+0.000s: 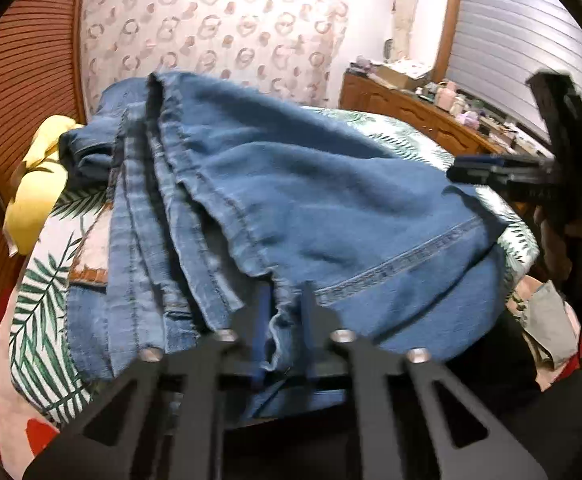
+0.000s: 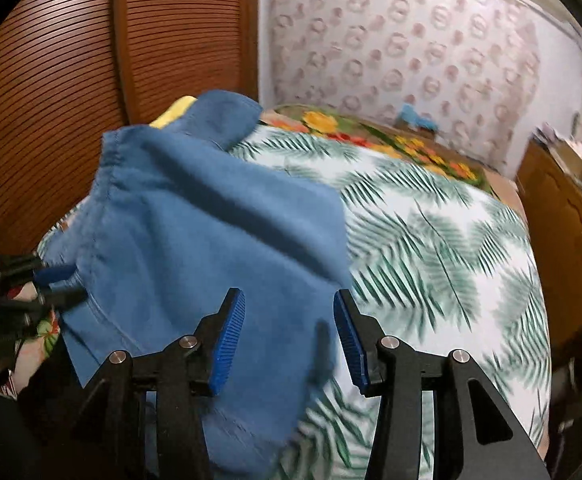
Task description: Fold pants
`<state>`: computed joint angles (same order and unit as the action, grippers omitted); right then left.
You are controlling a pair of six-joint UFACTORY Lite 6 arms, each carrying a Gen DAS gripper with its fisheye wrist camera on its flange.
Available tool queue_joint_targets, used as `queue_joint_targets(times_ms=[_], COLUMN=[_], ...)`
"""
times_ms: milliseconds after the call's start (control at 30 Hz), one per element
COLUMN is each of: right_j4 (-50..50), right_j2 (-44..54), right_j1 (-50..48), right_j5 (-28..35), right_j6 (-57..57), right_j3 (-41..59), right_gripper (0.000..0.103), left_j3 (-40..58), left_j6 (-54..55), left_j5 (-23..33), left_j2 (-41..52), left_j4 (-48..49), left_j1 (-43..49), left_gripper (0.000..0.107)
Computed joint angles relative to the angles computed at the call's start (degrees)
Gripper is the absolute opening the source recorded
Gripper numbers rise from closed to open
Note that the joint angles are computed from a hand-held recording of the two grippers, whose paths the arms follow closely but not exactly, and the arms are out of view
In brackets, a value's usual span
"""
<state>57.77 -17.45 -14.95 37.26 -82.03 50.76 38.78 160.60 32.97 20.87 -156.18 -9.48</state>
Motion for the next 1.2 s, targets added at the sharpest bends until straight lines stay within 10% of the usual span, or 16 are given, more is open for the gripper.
queue_joint_targets(times_ms=[333, 600, 1200], right_j4=[-0.8, 2.8, 6.8], right_j2=[-5.1, -7.8, 1.5], right_j1=[-8.3, -11.1, -6.7], right_j5=[6.7, 13.2, 6.7], right_j6=[3.3, -2.3, -1.8], right_j3=[-2.2, -5.3, -1.5], right_gripper=[0.048, 0.048, 0.053], left_j3=[-9.0, -8.3, -6.0], left_j6=[-6.6, -5.2, -3.6], left_j5=[-1.3, -1.5, -2.4], left_j2=[-19.1, -13.8, -8.0], left_j4=[8.2, 6.3, 3.8], left_j1=[6.8, 6.0, 5.5], left_gripper=[0.007, 0.007, 0.007])
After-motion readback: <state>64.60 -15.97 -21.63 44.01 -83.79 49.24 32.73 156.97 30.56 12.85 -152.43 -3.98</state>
